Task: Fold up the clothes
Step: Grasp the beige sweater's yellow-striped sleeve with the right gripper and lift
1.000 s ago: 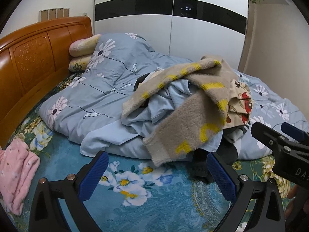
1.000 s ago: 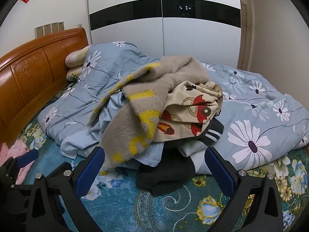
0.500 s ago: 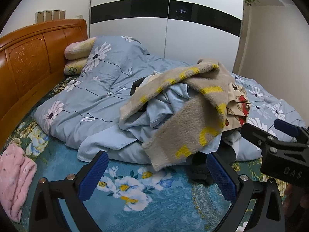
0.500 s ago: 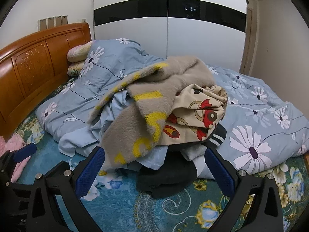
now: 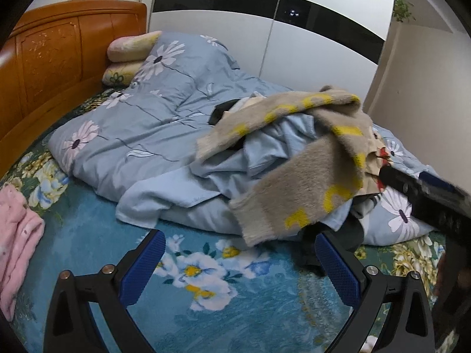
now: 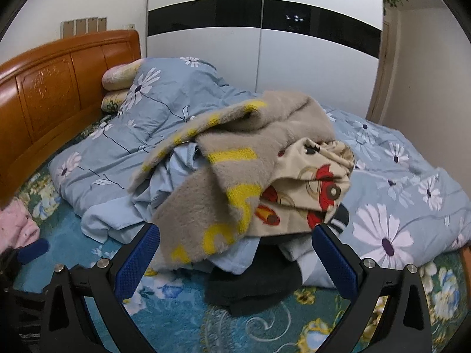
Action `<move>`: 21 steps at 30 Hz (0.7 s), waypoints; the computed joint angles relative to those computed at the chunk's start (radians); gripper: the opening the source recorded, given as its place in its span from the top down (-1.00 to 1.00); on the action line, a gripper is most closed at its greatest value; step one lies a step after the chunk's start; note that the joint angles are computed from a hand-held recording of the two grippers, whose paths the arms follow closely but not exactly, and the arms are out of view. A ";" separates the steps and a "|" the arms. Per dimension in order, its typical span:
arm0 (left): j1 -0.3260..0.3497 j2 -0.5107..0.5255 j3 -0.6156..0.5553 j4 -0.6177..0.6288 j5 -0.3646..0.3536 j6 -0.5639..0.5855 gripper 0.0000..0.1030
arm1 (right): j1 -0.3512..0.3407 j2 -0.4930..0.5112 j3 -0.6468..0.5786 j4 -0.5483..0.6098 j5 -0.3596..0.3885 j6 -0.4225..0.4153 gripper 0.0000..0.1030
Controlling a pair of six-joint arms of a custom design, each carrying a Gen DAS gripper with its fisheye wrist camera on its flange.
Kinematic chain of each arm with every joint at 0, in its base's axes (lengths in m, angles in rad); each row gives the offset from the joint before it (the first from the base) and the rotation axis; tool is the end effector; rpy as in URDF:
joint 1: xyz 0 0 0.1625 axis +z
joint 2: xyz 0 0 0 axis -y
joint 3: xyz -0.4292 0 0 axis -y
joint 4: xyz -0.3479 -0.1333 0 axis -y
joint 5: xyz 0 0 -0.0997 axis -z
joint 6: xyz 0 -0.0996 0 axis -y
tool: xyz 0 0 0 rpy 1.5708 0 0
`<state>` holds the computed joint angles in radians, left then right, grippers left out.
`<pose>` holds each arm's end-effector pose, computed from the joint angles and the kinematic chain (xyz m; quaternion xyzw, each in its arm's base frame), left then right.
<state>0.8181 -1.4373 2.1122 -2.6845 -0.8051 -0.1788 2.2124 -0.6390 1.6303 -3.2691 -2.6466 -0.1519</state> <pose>-0.1596 -0.4664 0.3479 0.1783 0.8914 -0.3441 0.2351 0.4205 -0.4867 0.1562 0.1478 -0.8116 0.4049 0.3942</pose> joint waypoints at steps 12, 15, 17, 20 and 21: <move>0.118 -0.100 0.030 0.009 -0.033 -0.032 -1.00 | -0.078 0.144 -0.387 0.115 -0.113 -0.161 0.11; 0.148 -0.117 0.031 0.015 -0.049 -0.046 -1.00 | -0.098 0.157 -0.454 0.215 -0.107 -0.081 0.21; 0.164 -0.126 0.030 0.019 -0.058 -0.060 -1.00 | -0.101 0.166 -0.485 0.246 -0.092 -0.061 0.23; 0.181 -0.135 0.030 0.017 -0.073 -0.076 -1.00 | -0.097 0.192 -0.533 0.271 -0.078 -0.091 0.32; 0.184 -0.136 0.030 0.014 -0.072 -0.078 -1.00 | -0.096 0.206 -0.557 0.283 -0.085 -0.109 0.36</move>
<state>1.0020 -1.5733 2.1427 -2.6704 -0.8776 -0.2564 2.1162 -0.4329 1.0737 -2.9866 -2.7320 -0.2613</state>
